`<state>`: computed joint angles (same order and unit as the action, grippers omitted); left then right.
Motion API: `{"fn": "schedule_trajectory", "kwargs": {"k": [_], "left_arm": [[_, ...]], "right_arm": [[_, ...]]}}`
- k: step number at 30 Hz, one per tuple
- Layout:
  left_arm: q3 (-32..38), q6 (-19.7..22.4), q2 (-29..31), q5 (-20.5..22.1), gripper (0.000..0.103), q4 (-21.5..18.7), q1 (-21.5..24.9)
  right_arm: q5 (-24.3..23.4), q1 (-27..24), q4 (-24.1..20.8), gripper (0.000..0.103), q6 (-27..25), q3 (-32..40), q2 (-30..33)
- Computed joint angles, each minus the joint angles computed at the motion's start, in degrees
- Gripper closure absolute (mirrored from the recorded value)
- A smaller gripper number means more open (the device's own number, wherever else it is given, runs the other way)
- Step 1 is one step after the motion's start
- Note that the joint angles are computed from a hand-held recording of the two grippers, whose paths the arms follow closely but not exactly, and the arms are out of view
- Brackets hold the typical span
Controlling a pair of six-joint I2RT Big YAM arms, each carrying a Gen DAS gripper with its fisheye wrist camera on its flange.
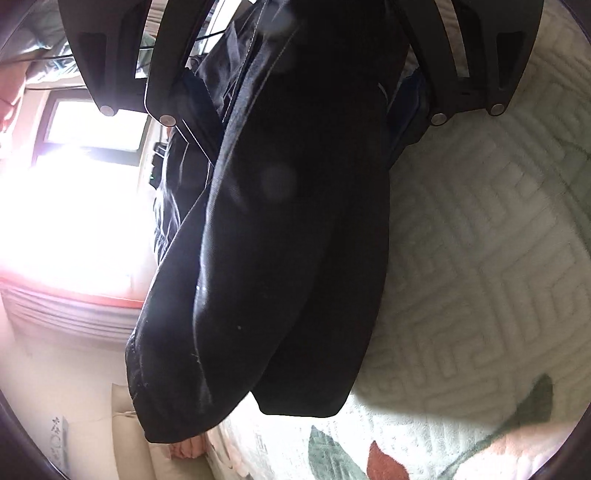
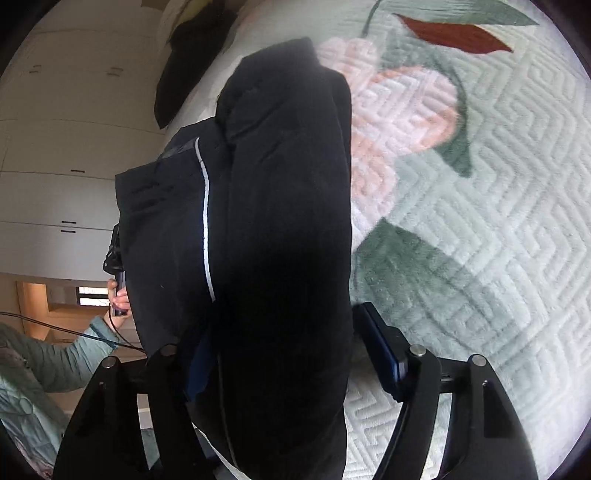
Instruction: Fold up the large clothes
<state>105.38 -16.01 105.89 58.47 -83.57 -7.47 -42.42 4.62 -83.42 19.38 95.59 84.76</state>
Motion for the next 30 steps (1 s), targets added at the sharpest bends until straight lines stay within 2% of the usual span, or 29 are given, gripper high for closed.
{"fn": "schedule_trajectory", "kwargs": {"k": [4, 5, 6, 8, 10, 12, 14, 15, 19, 27, 30], "left_arm": [[0.95, 1.58, 1.61, 2.05, 0.021, -2.33, 0.84], [3.32, 3.52, 3.35, 2.46, 0.021, -4.90, 1.83], [3.21, 3.25, 3.38, 2.64, 0.021, -4.60, 1.83], [2.20, 1.22, 2.69, 2.64, 0.021, -2.59, 1.65], [0.61, -2.08, 1.17, 1.29, 0.021, 0.92, 1.24], [-1.31, -4.11, -1.27, -1.47, 0.040, 4.44, 0.73], [-3.62, -6.79, -3.84, -1.91, 0.050, 8.23, 0.86], [-5.18, -9.00, -5.71, -1.78, 0.054, 10.97, 0.99], [-6.66, -12.89, -10.48, -1.46, 0.057, 16.04, 0.26], [-2.95, -15.37, -17.72, -1.71, 0.058, 16.81, -1.96], [-0.03, -16.17, -19.29, -0.33, 0.058, 16.23, -1.48]], "right_arm": [[-6.41, -1.23, 7.00, 0.028, 3.03, -2.57, 0.75], [-8.18, -1.25, 9.54, 0.028, 4.30, -3.48, 0.85], [-9.08, -1.24, 11.35, 0.028, 5.35, -3.62, 1.37], [-9.53, -0.57, 14.38, 0.027, 7.16, -3.27, 2.23], [-9.14, -0.29, 15.59, 0.028, 7.92, -3.24, 2.19], [-9.13, -0.62, 16.87, 0.040, 9.57, -4.36, 1.24], [-8.63, -0.91, 18.65, 0.054, 11.81, -5.30, -0.16], [-7.76, -0.65, 19.02, 0.055, 12.35, -5.20, -0.83], [-5.23, 0.88, 18.19, 0.057, 12.35, -2.04, -2.59], [-0.70, 3.24, 11.71, 0.057, 12.29, 7.38, -5.79], [0.18, 2.93, 7.84, 0.057, 12.95, 10.72, -9.33]]}}
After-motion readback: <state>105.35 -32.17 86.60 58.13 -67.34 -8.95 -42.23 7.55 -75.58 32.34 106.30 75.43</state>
